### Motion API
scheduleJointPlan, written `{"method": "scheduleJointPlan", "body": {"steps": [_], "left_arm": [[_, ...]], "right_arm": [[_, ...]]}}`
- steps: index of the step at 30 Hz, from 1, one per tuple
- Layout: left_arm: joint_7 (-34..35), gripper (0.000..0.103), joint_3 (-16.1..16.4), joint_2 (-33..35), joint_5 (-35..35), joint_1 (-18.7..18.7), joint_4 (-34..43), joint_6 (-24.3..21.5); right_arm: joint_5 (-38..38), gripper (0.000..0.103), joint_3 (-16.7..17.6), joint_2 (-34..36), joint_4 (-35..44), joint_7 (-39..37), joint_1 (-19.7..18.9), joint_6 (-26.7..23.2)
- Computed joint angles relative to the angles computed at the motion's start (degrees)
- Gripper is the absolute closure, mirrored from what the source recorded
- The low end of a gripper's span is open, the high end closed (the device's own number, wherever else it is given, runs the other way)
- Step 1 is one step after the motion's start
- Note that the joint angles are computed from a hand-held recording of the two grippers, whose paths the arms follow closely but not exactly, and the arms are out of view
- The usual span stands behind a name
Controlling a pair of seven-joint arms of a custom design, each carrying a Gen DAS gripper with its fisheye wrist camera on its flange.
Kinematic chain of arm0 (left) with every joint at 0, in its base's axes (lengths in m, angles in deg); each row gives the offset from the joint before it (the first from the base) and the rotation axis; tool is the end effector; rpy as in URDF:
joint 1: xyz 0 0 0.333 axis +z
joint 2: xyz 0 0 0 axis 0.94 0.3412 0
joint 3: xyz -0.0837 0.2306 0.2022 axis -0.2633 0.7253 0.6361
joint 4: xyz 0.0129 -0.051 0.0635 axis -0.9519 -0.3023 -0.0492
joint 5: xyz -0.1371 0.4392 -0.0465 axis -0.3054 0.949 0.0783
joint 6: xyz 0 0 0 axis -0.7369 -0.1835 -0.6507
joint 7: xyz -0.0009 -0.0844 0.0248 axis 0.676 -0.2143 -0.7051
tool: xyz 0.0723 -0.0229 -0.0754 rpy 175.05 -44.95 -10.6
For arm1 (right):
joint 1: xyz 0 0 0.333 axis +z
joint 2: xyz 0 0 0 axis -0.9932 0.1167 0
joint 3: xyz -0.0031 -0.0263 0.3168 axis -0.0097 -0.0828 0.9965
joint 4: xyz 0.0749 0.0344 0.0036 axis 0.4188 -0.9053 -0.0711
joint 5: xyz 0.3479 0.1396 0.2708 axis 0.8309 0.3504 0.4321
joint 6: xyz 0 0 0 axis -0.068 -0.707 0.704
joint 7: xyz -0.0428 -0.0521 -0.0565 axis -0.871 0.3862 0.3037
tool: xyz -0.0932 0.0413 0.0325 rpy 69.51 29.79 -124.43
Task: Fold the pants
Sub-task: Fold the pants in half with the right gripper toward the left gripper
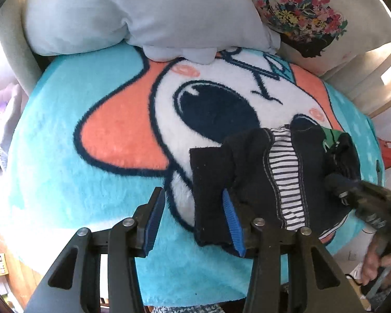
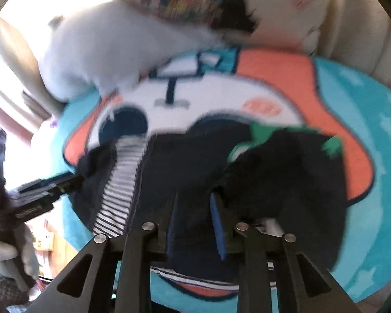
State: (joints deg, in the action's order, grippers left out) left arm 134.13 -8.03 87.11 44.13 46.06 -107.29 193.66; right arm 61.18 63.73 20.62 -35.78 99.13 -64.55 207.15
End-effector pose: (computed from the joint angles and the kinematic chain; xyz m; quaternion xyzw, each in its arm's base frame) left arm 0.7032 -0.4496 0.4127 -0.6441 0.7379 -0.1978 0.0389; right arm 0.6707 0.2916 0.4151 -0.6866 0.6901 -0.0448 0.2245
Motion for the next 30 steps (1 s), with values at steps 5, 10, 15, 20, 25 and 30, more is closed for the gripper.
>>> {"method": "scheduleJointPlan", "body": {"steps": [5, 10, 15, 20, 25, 30], "left_arm": [[-1.18, 0.058, 1.16, -2.58, 2.73, -0.73, -2.52, -0.11], [-3.39, 0.058, 1.72, -5.42, 5.05, -0.58, -5.72, -0.06], [-5.41, 0.058, 1.4, -7.83, 4.97, 0.69, -9.34, 0.46], [-7.62, 0.058, 1.18, -10.27, 4.8, 1.81, -13.25, 1.62], [-9.32, 0.058, 0.83, -12.18, 4.2, 2.76, -16.27, 2.0], [-10.6, 0.058, 0.55, -13.45, 4.0, 3.31, -18.42, 2.63]], "right_arm": [[-2.35, 0.073, -0.21, 2.88, 3.34, 0.93, 1.09, -2.83], [-1.57, 0.073, -0.02, 2.21, 4.64, 1.24, 1.11, -1.96], [0.59, 0.073, 1.26, 4.86, 9.91, -1.3, 1.12, -3.39], [5.07, 0.063, 3.28, 10.01, 17.73, -5.76, 1.35, -6.69], [7.31, 0.05, 3.82, 16.12, 26.95, -6.79, 2.55, -11.69], [5.58, 0.043, 2.11, 22.27, 36.3, -2.97, 4.9, -17.85]]}}
